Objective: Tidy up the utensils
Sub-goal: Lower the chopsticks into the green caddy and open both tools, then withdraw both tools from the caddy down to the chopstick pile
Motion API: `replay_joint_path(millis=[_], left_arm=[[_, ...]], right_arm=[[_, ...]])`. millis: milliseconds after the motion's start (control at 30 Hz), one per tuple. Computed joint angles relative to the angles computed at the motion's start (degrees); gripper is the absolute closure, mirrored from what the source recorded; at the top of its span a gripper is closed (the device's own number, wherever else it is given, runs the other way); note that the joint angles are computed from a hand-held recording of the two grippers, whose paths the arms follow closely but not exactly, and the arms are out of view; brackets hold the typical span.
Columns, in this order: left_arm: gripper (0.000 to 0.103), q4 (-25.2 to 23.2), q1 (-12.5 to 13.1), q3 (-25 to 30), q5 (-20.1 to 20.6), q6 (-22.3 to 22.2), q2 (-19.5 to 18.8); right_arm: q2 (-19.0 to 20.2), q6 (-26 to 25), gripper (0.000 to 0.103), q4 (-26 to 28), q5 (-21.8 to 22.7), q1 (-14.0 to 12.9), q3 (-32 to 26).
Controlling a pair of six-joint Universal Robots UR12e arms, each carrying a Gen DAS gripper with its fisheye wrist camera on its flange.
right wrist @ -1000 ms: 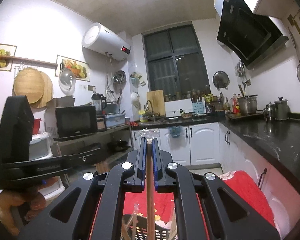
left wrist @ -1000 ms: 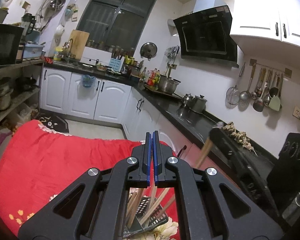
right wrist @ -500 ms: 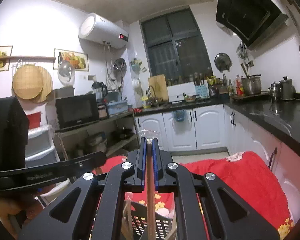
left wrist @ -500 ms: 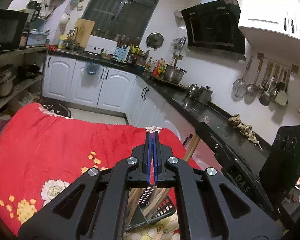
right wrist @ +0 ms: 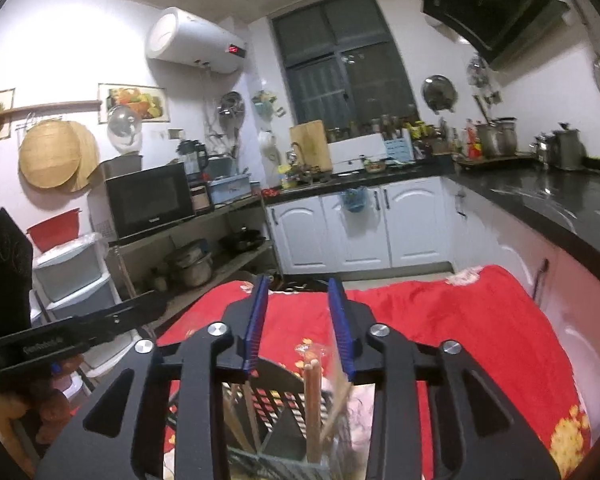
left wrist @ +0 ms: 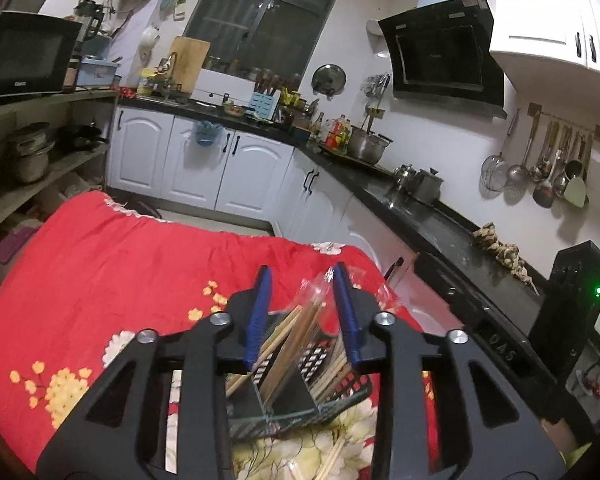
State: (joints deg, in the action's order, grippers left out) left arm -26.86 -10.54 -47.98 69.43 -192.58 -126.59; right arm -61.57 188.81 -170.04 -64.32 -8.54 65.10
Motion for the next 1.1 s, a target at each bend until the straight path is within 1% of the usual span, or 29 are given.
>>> replay_joint_path(millis=[33,67,100,133,167,233,267,300,333,400,533,600,767,1000,1100], left_arm=[[0.073,0.55,-0.01,-0.94,0.31,0.55,0.55],[0.065,1.01,-0.03,-1.64,0.70,0.85,0.94],[0.059,1.21,-0.08,-2.16,1.06,1.16,1.25],[0.057,1.46,-0.07,-2.99,1.09,1.74,1.72],[0.054,1.47,-0.04,-3.39,1.04,2.06,1.95],[0.046,1.77,0.12,-4.93,0.68,2.39,2.75],[0.040,1.83,0.19,-5.38,0.47,2.56,2.97],[0.035,2.01,0.27,-6.04,0.26,2.92,3.28],[0.033,2.01,0.32,-6.58,0.33,3.44,3.55],[0.024,1.42,0.38,-7.24,0.99,4.34,3.99],[0.017,1.59,0.95,-8.94,-0.36,4.44,4.87],[0.012,1.28,1.13,-9.60,-0.81,5.11,5.28],[0.011,2.12,1.67,-11.75,-0.29,6.99,6.42],[0.011,-0.14,2.58,-14.09,-1.63,7.78,7.31],[0.011,-2.18,2.88,-14.82,-1.92,8.00,7.44]], right_arm=[[-0.67,0.21,0.068,0.13,-0.23,-0.19,0.98],[-1.34,0.25,0.065,0.39,-1.15,-0.26,1.90],[-1.99,0.00,0.064,1.06,-1.97,-0.35,2.72],[-2.61,-0.47,0.060,1.79,-2.29,-0.48,3.51],[-3.03,-0.86,0.060,2.45,-2.73,-0.54,3.96],[-4.30,-2.20,0.057,4.30,-4.56,-0.49,5.38],[-4.90,-2.84,0.055,5.35,-5.20,-0.51,5.98],[-5.60,-3.43,0.053,6.41,-5.75,-0.53,6.76],[-5.90,-3.86,0.051,6.88,-6.08,-0.57,7.17],[-6.81,-4.82,0.050,7.88,-8.04,-0.29,8.34],[-7.92,-4.55,0.044,8.87,-9.60,0.11,9.93],[-8.29,-4.55,0.044,9.13,-9.84,0.31,10.49],[-9.42,-4.97,0.044,9.95,-10.76,0.72,11.86],[-10.56,-4.86,0.044,10.89,-12.28,1.44,13.63],[-10.60,-5.76,0.044,12.00,-12.35,1.81,13.75]])
